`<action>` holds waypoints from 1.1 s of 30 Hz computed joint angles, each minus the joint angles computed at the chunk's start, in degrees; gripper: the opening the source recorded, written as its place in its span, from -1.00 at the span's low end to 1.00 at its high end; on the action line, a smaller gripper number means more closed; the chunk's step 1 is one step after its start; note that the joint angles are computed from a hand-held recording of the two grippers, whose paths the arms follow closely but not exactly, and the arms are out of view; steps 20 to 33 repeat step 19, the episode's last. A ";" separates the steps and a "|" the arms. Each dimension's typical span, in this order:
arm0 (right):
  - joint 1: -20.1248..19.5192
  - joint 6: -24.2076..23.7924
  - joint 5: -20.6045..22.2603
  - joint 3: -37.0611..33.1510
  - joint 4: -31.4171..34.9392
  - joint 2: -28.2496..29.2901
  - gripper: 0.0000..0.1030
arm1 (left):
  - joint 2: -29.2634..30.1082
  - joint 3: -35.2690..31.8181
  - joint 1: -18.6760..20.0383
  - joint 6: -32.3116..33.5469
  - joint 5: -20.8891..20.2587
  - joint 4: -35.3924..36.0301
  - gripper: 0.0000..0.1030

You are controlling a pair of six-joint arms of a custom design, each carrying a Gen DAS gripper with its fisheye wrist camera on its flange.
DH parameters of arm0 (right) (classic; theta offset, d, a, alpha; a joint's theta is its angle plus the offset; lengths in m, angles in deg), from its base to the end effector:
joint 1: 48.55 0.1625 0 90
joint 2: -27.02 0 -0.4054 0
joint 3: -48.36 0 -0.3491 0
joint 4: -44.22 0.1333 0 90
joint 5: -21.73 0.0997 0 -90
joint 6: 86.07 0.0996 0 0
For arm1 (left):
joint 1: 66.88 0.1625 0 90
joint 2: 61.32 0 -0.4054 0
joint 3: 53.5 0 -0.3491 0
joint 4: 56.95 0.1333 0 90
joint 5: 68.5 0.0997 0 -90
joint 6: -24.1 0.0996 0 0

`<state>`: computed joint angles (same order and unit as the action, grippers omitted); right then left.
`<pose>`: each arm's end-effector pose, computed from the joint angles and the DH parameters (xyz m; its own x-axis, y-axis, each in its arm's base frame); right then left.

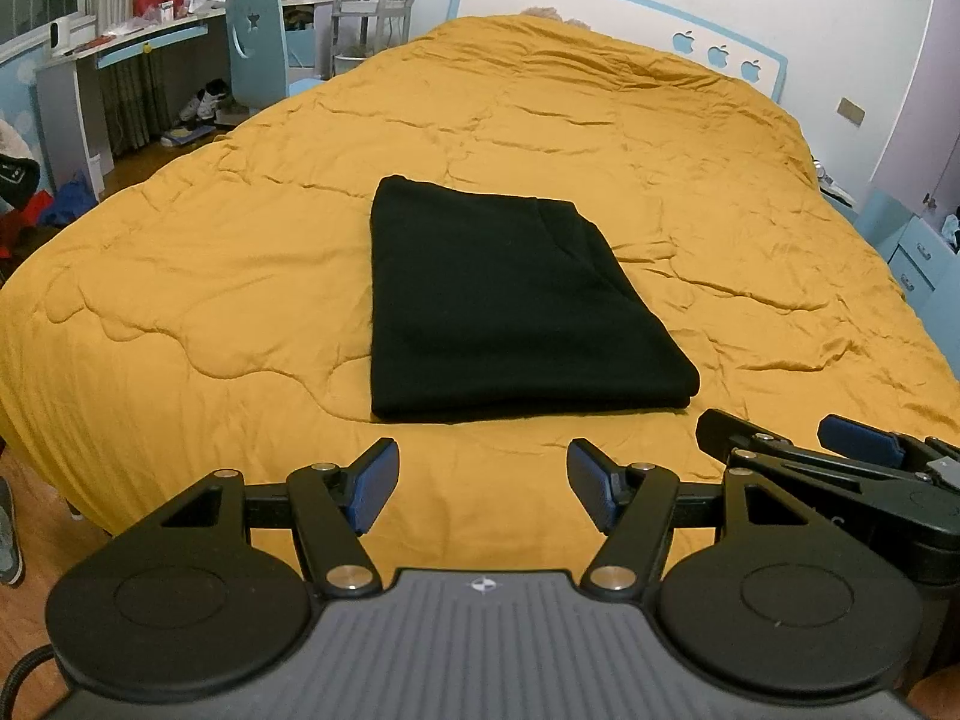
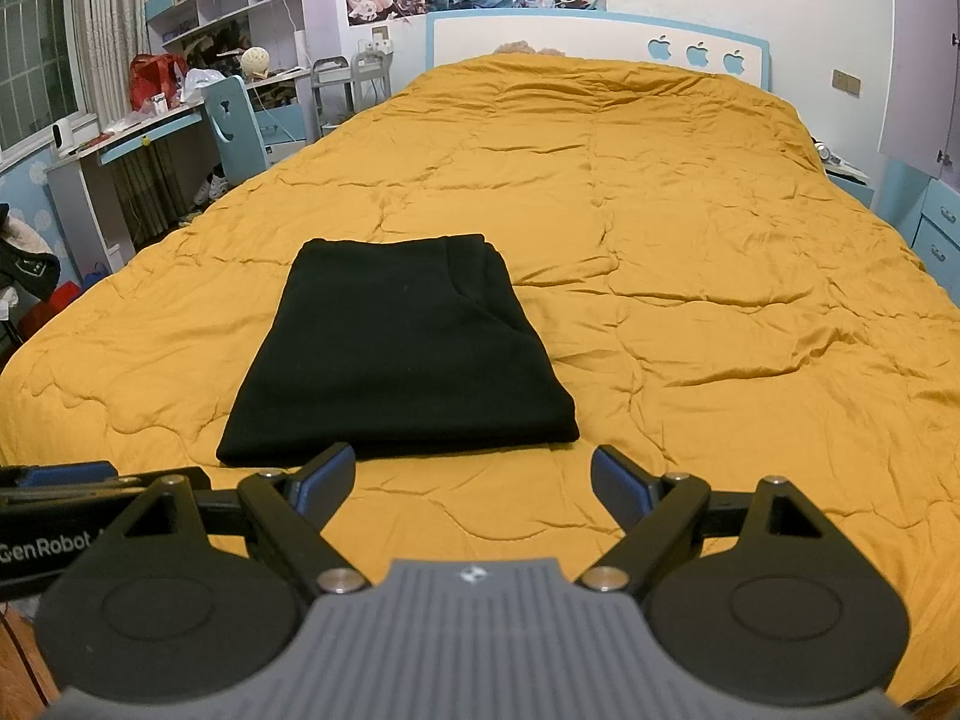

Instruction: Fold small clothes

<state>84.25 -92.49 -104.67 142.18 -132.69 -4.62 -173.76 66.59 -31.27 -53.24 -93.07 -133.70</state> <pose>0.4840 -0.4134 0.0353 -0.6855 -0.4370 0.5824 -0.6982 0.6215 -0.3555 -0.0888 -0.3390 0.4165 -0.7363 -0.4152 -0.5343 0.1876 0.6334 -0.7508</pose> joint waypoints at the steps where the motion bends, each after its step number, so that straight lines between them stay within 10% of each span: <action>1: 0.00 0.01 -0.03 -0.01 0.11 -0.01 0.59 | 0.00 -0.01 -0.03 -0.05 -0.02 0.12 0.46; 33: 0.07 0.22 -0.27 -0.24 0.56 0.10 0.59 | -0.18 -0.12 -0.24 -0.68 -0.04 1.04 0.46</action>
